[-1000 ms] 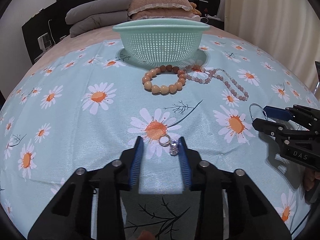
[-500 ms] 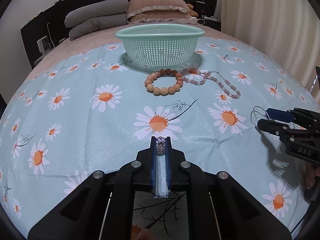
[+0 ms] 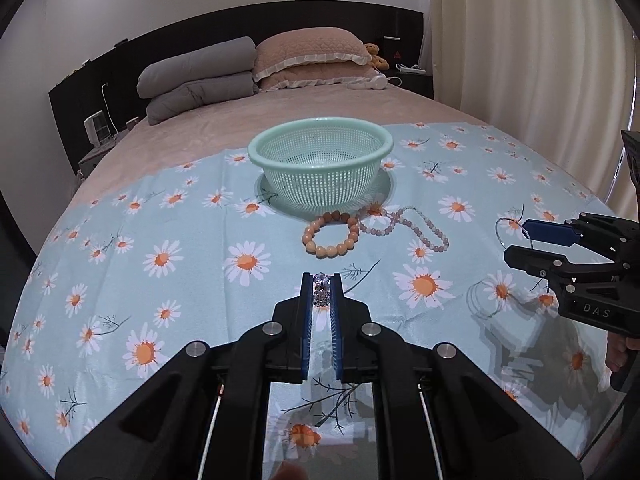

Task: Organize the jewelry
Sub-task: 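Carry the ring and bangle over the green basket and open both grippers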

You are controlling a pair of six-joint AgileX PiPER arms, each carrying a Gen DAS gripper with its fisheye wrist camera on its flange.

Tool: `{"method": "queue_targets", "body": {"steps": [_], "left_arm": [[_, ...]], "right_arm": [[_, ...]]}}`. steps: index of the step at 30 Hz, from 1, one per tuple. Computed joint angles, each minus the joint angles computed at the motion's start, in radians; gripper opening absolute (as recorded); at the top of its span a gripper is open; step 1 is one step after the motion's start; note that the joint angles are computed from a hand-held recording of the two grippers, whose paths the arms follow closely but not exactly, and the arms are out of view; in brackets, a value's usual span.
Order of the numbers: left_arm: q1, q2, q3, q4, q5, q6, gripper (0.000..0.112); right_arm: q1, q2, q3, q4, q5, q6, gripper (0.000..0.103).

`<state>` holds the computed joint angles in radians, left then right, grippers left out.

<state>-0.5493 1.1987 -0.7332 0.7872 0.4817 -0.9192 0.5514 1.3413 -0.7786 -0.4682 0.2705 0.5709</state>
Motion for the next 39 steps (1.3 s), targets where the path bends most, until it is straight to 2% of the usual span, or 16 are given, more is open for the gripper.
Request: {"method": "queue_targets", "body": {"steps": [5, 10, 18, 23, 25, 30, 33, 39], "left_arm": [[0.008, 0.004, -0.096, -0.047, 0.039, 0.099, 0.008], [0.042, 0.069, -0.202, -0.09, 0.052, 0.182, 0.008], [0.155, 0.229, -0.385, -0.295, -0.003, 0.4, 0.008], [0.203, 0.336, -0.469, -0.289, -0.037, 0.428, 0.009], [0.229, 0.386, -0.51, -0.332, -0.049, 0.47, 0.009], [0.274, 0.502, -0.615, -0.408, -0.077, 0.545, 0.009], [0.298, 0.567, -0.678, -0.467, -0.086, 0.607, 0.009], [0.331, 0.681, -0.796, -0.569, -0.072, 0.713, 0.008]], "right_arm": [[0.007, 0.008, -0.086, 0.025, 0.051, -0.056, 0.042], [-0.002, 0.049, -0.177, 0.062, 0.069, -0.12, 0.042], [-0.071, 0.219, -0.377, 0.261, 0.067, -0.353, 0.042], [-0.109, 0.342, -0.525, 0.408, 0.072, -0.505, 0.042], [-0.117, 0.397, -0.595, 0.453, 0.085, -0.552, 0.042], [-0.125, 0.529, -0.76, 0.483, 0.122, -0.595, 0.042], [-0.136, 0.585, -0.819, 0.556, 0.127, -0.663, 0.042], [-0.127, 0.691, -0.94, 0.513, 0.16, -0.655, 0.042]]}}
